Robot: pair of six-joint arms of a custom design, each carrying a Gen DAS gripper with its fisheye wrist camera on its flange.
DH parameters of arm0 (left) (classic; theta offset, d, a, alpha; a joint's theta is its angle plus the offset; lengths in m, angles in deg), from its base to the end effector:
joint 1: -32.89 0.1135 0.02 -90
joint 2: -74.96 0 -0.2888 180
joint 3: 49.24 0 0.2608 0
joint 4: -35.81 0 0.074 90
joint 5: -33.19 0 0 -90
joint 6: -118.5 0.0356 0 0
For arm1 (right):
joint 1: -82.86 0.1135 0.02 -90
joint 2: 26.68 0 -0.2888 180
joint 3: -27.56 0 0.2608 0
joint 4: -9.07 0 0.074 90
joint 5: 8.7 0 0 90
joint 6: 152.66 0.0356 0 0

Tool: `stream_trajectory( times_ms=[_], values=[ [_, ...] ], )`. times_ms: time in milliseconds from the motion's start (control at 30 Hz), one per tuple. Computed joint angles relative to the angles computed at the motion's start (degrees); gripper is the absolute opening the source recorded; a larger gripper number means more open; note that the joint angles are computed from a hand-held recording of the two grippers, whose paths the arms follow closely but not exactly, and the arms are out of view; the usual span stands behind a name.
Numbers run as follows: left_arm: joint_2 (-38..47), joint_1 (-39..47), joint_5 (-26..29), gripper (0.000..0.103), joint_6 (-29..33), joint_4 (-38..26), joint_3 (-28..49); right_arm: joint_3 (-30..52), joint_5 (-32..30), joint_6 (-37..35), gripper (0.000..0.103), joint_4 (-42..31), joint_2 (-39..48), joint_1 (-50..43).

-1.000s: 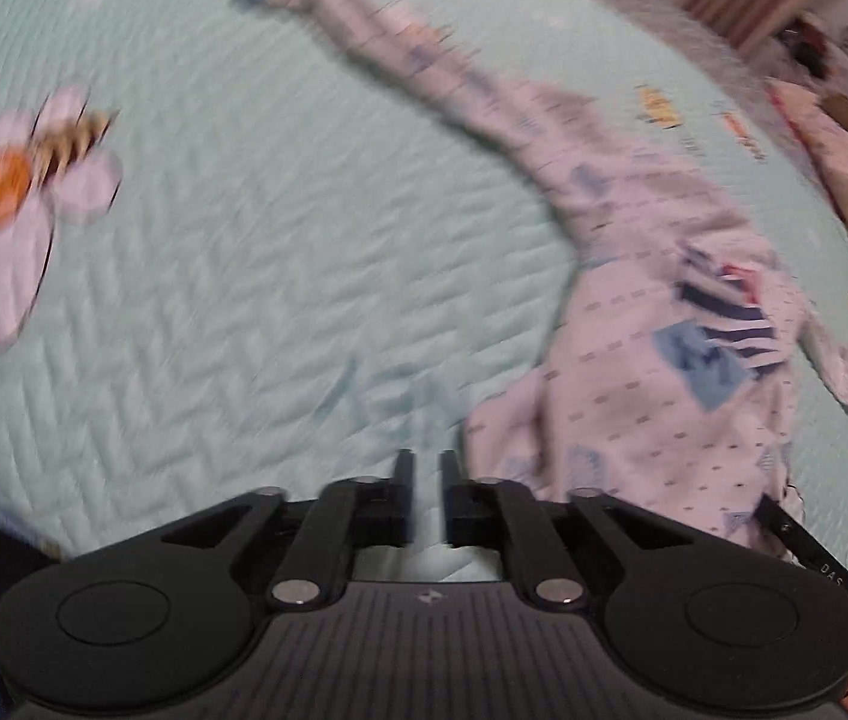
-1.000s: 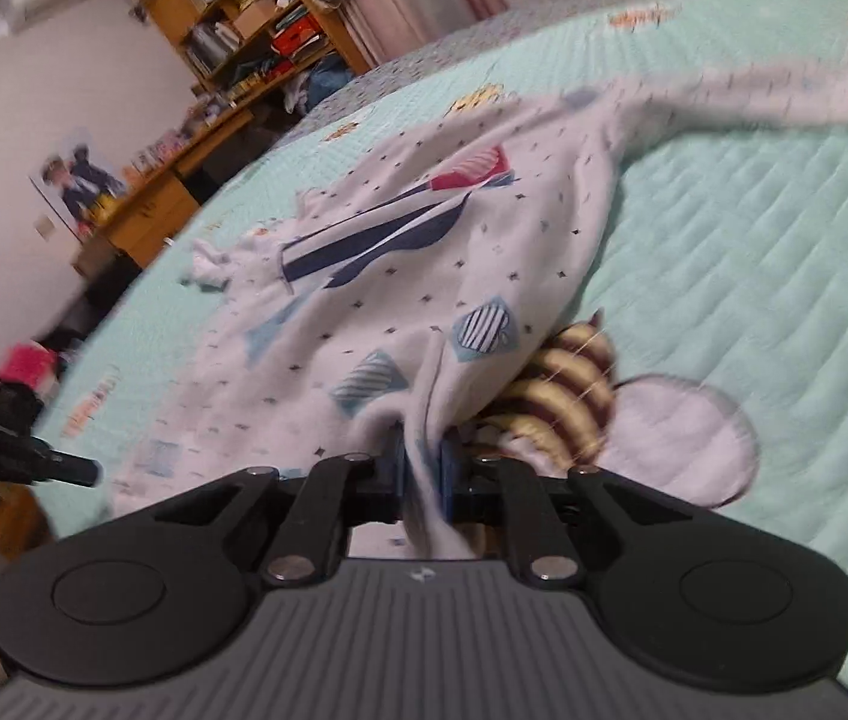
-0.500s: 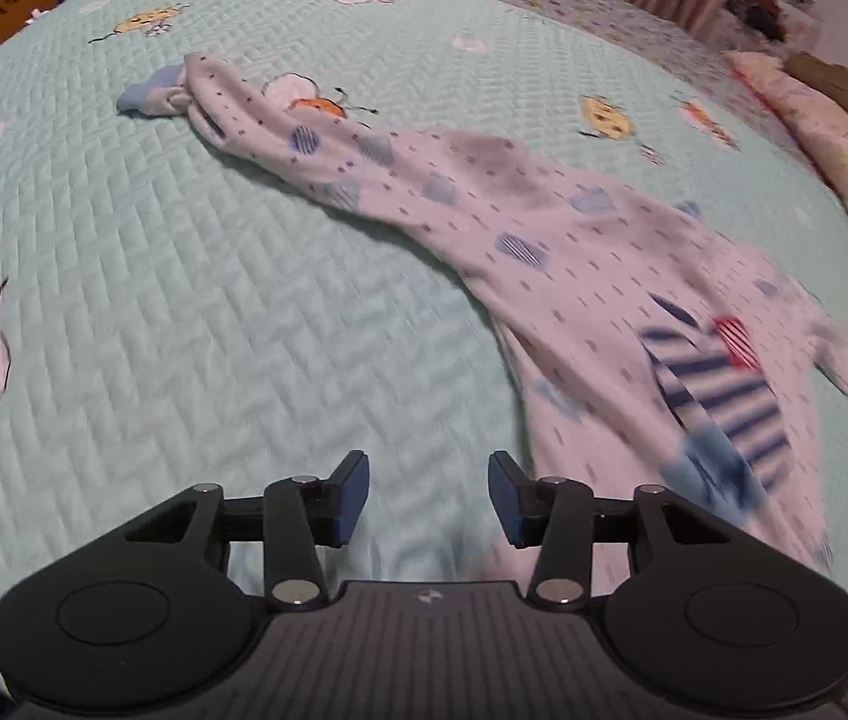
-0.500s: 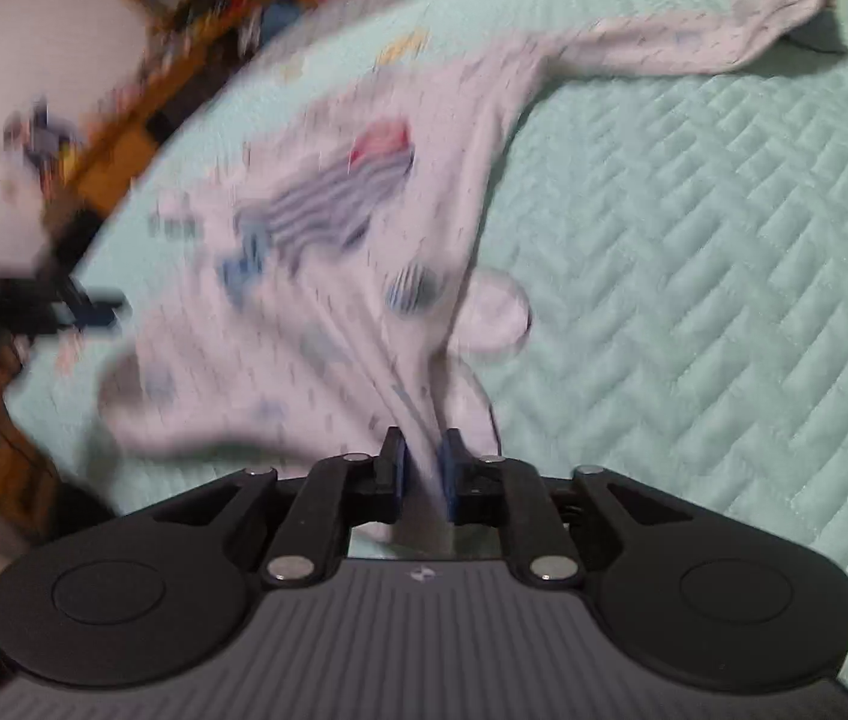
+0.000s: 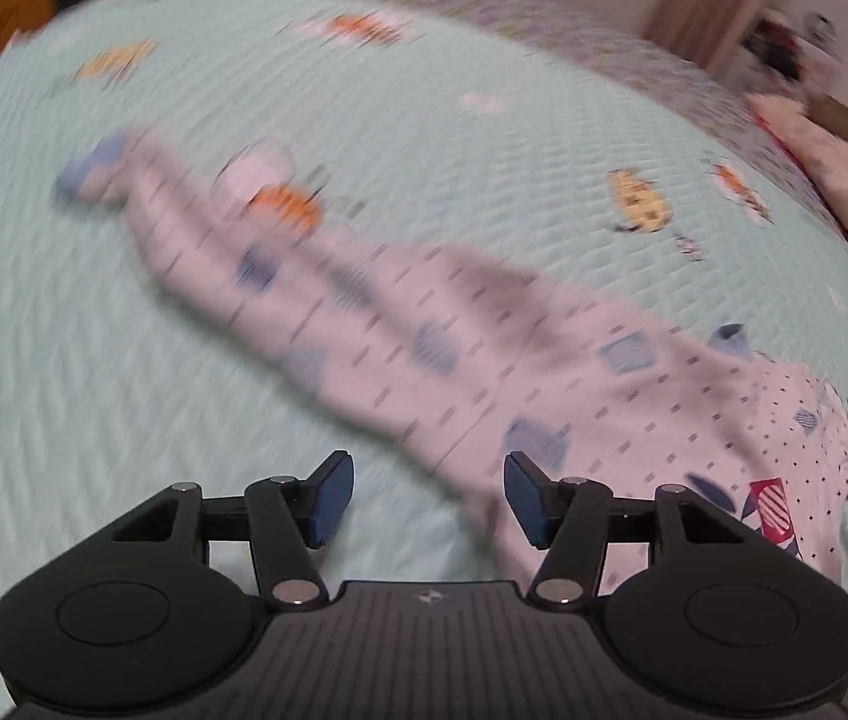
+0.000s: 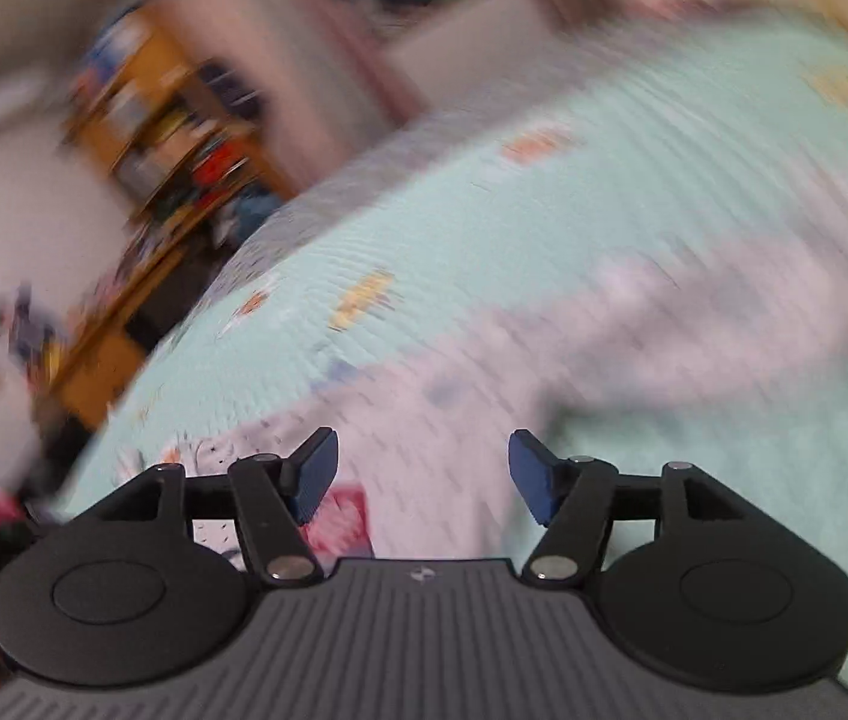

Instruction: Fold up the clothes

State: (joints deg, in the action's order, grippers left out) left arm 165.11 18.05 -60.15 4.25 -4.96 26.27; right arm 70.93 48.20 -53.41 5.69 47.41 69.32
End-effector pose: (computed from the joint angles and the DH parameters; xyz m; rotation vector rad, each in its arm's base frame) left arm 0.3246 -0.0839 0.2462 -0.2320 2.5364 -0.1953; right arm 0.2486 -0.0399 0.1998 0.0897 2.1097 0.5780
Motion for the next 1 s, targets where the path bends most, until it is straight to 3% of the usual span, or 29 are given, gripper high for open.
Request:
stream_trajectory(
  times_ms=[67,167,233,333,433,533,667,767,800,933,1000],
  values=[
    [3.2,-2.2,-4.0,0.061,2.3,0.3,4.1,5.9,5.9,-3.7,0.065,1.4,5.0,6.6],
    [8.6,-3.8,-5.5,0.064,4.4,-0.1,11.0,14.5,5.6,-0.4,0.065,5.3,14.9,11.4],
    [12.5,-4.5,-6.2,0.065,5.6,-1.1,15.6,18.1,6.7,-2.2,0.065,6.1,19.2,14.6],
    [16.9,-4.5,-6.8,0.066,6.1,-3.3,20.5,26.9,-3.7,-14.4,0.064,-12.2,26.2,17.6],
    [18.9,-4.3,-5.0,0.066,7.2,-2.8,21.2,21.1,-8.7,-28.6,0.067,-14.8,26.4,19.6],
    [21.4,-5.9,-7.8,0.066,10.7,-3.1,23.7,14.3,-16.0,-26.5,0.066,-4.8,26.1,15.9],
    [25.1,-7.9,-7.7,0.064,18.0,-4.1,29.6,12.8,-19.0,-24.6,0.065,-2.3,26.3,14.2],
    [29.6,-8.8,-7.1,0.044,24.3,-5.4,35.4,12.1,-19.4,-24.5,0.066,-0.5,26.6,14.0],
    [31.4,-8.8,-6.5,0.042,26.2,-6.6,37.7,12.3,-19.9,-24.1,0.066,0.0,27.0,13.8],
    [36.4,-7.4,-2.2,0.042,31.0,-10.7,43.6,12.0,-22.3,-23.3,0.07,1.4,27.8,12.8],
    [37.2,-7.1,-1.0,0.047,33.0,-11.2,44.3,11.7,-22.5,-23.7,0.071,1.4,27.6,12.9]
  ],
)
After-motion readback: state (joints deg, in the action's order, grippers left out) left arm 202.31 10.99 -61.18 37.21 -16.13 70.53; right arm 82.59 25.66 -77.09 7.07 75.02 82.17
